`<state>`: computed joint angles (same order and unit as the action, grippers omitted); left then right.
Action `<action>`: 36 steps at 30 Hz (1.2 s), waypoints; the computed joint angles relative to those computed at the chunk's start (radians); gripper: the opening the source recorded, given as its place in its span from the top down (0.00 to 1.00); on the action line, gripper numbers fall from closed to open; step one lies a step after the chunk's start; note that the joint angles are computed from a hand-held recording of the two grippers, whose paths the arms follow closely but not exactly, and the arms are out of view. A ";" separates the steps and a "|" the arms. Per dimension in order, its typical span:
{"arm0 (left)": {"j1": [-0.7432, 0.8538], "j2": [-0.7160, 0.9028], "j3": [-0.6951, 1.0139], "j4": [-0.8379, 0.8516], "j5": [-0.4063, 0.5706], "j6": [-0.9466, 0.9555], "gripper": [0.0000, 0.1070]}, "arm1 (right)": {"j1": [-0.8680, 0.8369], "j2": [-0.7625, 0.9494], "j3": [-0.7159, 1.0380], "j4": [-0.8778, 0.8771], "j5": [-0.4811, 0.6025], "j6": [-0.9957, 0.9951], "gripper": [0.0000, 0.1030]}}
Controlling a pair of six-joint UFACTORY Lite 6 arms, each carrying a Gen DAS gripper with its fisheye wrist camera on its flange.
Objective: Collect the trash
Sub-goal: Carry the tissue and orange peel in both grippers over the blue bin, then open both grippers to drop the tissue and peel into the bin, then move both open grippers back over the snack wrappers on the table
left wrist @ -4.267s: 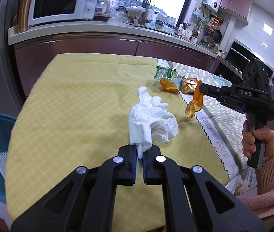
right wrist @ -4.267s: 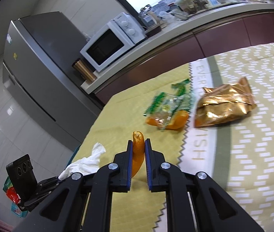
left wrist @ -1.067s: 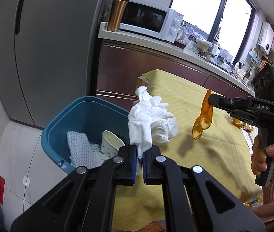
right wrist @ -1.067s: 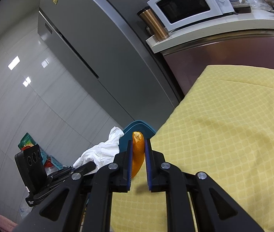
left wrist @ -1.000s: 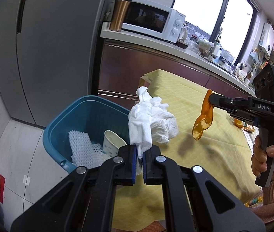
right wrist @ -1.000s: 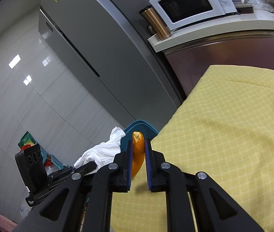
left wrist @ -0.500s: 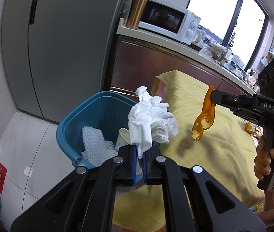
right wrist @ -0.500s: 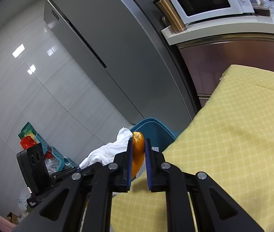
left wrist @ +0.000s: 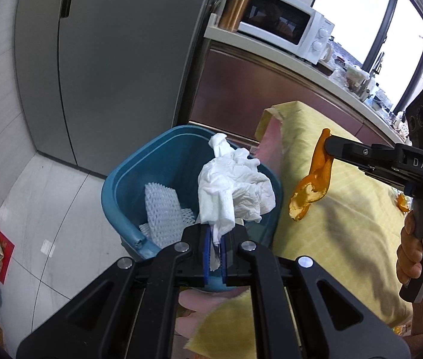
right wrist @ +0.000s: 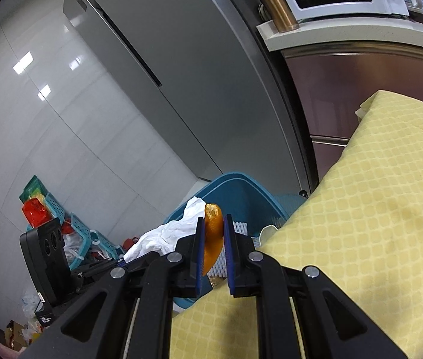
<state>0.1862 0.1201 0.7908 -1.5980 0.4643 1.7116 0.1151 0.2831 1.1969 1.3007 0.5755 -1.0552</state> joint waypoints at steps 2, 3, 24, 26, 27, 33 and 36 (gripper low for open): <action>-0.001 0.024 0.013 -0.008 -0.008 0.007 0.95 | 0.017 0.029 0.027 -0.029 -0.014 0.030 0.89; -0.002 0.035 0.018 -0.013 -0.012 0.012 0.95 | 0.025 0.044 0.040 -0.046 -0.021 0.045 0.89; -0.056 0.311 0.206 -0.060 -0.070 0.001 0.85 | 0.118 0.269 0.250 -0.284 -0.043 0.290 0.79; -0.064 0.345 0.226 -0.070 -0.084 0.001 0.82 | 0.114 0.258 0.234 -0.269 -0.044 0.274 0.78; -0.067 0.359 0.234 -0.072 -0.084 0.003 0.82 | 0.110 0.249 0.223 -0.260 -0.043 0.265 0.76; -0.084 0.309 0.176 -0.186 -0.078 0.108 0.78 | 0.068 0.141 0.100 -0.180 -0.036 0.165 0.71; -0.094 0.238 0.127 -0.231 -0.061 0.162 0.73 | 0.032 0.031 0.001 -0.150 -0.041 0.098 0.65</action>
<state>0.0925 0.3582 0.9176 -1.8286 0.4037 1.8733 0.1475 0.3143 1.1981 1.1511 0.5350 -0.9570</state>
